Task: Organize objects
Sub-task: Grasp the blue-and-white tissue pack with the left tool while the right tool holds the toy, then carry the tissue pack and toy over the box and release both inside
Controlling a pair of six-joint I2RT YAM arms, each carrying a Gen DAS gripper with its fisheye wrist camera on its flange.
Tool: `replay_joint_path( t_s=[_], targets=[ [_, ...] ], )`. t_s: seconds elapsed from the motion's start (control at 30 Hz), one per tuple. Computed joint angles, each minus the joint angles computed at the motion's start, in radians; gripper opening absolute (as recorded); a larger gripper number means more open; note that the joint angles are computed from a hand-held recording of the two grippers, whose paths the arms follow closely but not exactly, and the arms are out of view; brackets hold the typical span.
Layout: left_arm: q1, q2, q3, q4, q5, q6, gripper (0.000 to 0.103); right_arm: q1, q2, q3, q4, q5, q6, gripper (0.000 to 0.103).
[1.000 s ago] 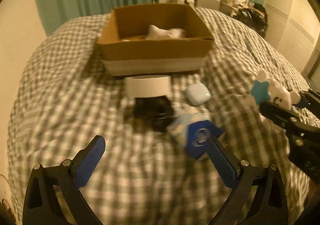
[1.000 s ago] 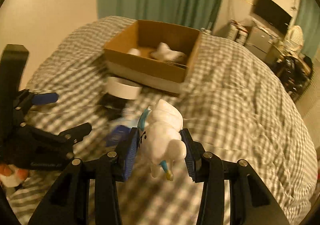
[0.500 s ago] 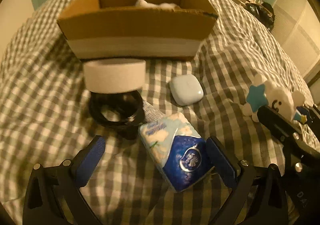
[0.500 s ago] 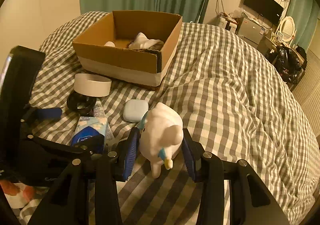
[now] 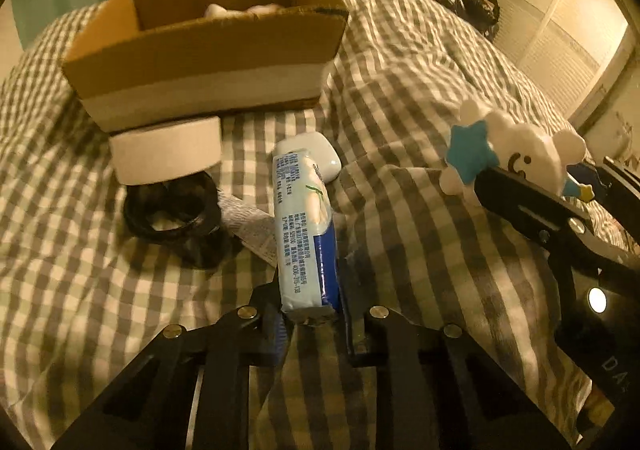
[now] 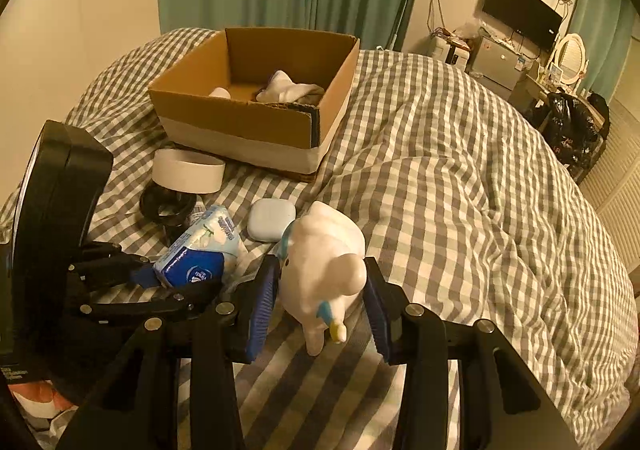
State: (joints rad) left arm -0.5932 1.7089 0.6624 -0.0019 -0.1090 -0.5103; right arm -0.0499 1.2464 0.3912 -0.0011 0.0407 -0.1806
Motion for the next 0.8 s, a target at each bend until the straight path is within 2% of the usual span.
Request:
replay_joint_path(
  t_s=[0.17,0.2,0.43,0.6,0.8],
  targets=[
    [-0.004,-0.167,-0.069,-0.050,-0.056,0.002,0.020,0.036,-0.106,-0.012,-0.076,0.025,0.021,0.041],
    [0.003,-0.205,-0.087,-0.053,-0.043,0.035,0.020,0.049,-0.140,-0.013,-0.102,0.029,0.028,0.041],
    [-0.002,-0.460,-0.119,-0.208,-0.120,0.084,0.020,0.134,-0.322,0.013,-0.257,0.081,0.060,0.041],
    [0.026,-0.591,-0.049,-0.332,-0.151,0.149,0.020,0.216,-0.421,0.096,-0.381,0.140,0.059,0.041],
    [0.107,-0.662,0.099,-0.445,-0.144,0.265,0.020,0.263,-0.390,0.269,-0.455,0.110,0.056,0.041]
  ],
)
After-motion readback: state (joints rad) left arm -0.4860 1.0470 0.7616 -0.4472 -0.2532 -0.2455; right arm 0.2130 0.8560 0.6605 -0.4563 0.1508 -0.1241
